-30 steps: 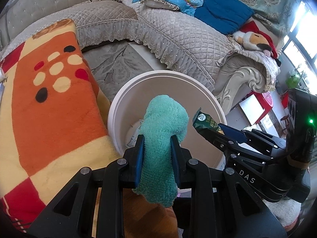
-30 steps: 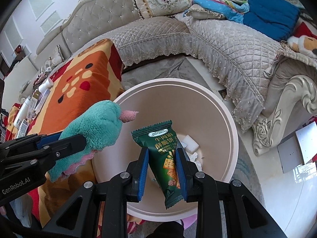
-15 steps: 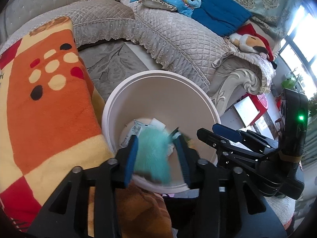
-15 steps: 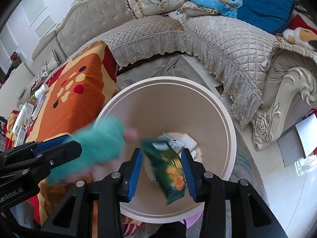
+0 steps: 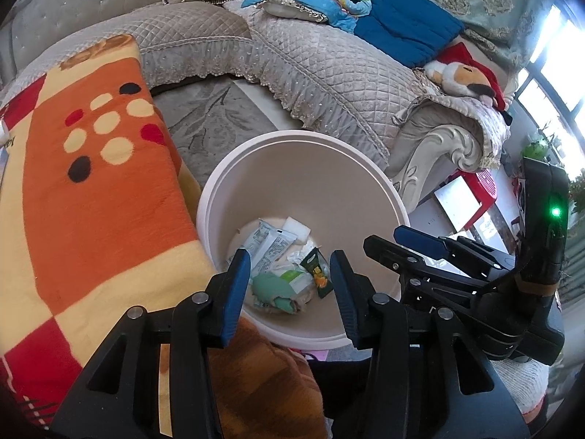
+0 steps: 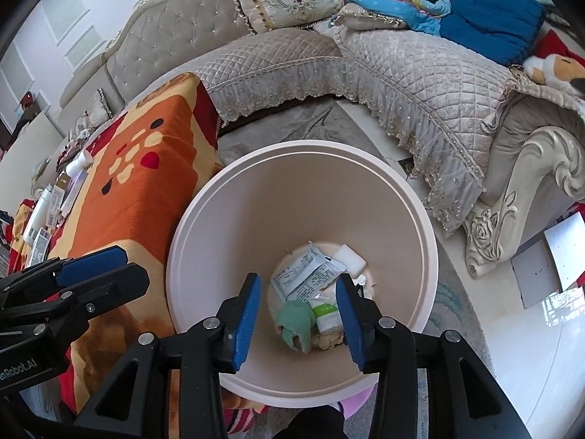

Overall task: Collect trash
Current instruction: 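Open both grippers to drop the towel and snack bag into the bin, then move both grippers back over the remaining items on the blanket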

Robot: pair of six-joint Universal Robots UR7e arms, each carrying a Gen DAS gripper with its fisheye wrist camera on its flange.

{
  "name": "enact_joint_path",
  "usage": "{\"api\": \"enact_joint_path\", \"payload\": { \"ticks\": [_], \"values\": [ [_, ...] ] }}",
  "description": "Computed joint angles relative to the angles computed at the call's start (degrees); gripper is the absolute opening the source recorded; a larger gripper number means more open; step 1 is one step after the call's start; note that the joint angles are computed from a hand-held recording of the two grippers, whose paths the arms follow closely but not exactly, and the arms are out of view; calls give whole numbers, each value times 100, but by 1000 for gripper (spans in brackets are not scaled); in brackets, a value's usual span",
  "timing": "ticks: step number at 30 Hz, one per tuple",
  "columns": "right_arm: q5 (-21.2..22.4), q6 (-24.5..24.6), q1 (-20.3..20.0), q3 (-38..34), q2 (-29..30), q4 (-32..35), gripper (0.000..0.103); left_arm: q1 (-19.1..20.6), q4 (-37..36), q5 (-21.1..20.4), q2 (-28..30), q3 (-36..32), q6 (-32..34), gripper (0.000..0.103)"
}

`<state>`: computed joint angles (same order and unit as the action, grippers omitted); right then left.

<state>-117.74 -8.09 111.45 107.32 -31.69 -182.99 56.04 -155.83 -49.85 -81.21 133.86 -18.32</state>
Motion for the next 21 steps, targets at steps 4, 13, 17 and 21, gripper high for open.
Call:
{"api": "enact_joint_path", "payload": {
  "ticks": [4, 13, 17, 21],
  "values": [
    [-10, 6, 47, -19, 25, 18, 41, -17, 19, 50, -65, 29, -17, 44],
    [-38, -14, 208, -70, 63, 56, 42, -92, 91, 189, -368, 177, -30, 44],
    [-66, -16, 283, -111, 91, 89, 43, -153, 117, 306, -521, 270, -58, 44],
    [-55, -7, 372, -146, 108, 128, 43, -213, 133, 468, -685, 380, -59, 44]
  ]
}}
